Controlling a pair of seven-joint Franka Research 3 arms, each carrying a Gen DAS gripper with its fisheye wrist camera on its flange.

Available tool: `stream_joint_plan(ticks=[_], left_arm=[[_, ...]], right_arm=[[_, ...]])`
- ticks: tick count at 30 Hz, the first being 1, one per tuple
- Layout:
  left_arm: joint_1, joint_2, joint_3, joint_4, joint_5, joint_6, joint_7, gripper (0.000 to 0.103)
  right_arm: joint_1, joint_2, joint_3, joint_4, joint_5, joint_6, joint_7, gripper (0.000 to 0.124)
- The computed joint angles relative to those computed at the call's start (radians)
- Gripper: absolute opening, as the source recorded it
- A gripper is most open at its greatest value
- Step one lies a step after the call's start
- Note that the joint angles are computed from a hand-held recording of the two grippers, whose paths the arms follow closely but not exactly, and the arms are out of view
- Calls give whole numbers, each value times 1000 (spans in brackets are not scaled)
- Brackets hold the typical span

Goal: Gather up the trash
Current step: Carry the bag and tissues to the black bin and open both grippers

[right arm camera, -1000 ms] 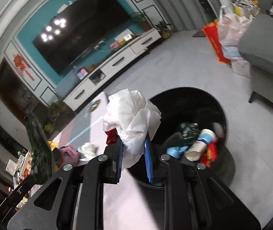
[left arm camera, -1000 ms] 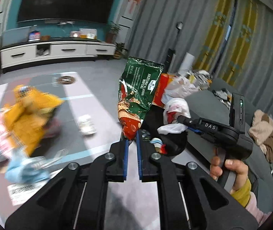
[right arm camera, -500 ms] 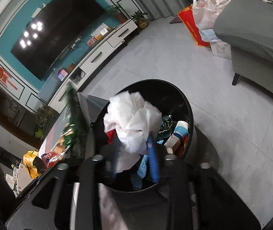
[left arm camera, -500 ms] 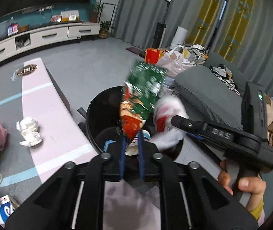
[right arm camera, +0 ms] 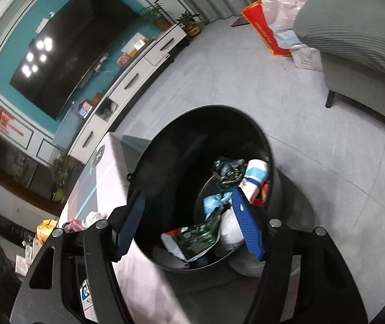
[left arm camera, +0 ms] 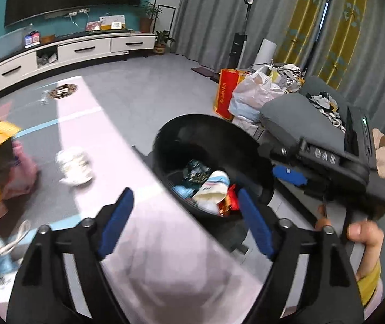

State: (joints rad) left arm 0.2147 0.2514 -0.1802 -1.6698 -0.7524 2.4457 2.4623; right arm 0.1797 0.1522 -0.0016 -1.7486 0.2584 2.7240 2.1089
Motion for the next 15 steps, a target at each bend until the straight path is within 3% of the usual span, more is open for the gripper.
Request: stream_joint_plan(ticks=[4, 10, 13, 15], left_arm=[[25, -98, 19, -115, -77, 39, 122, 89], [64, -185, 125, -189, -204, -1, 246, 94], [90, -183, 173, -197, -258, 36, 209, 98], [117, -146, 197, -168, -241, 45, 85, 98]], right_arm=[[3, 18, 30, 30, 54, -8, -84, 67], [28, 56, 96, 109, 161, -42, -348, 69], [51, 90, 127, 170, 204, -87, -496, 73], [81, 109, 131, 199, 187, -102, -555, 73]])
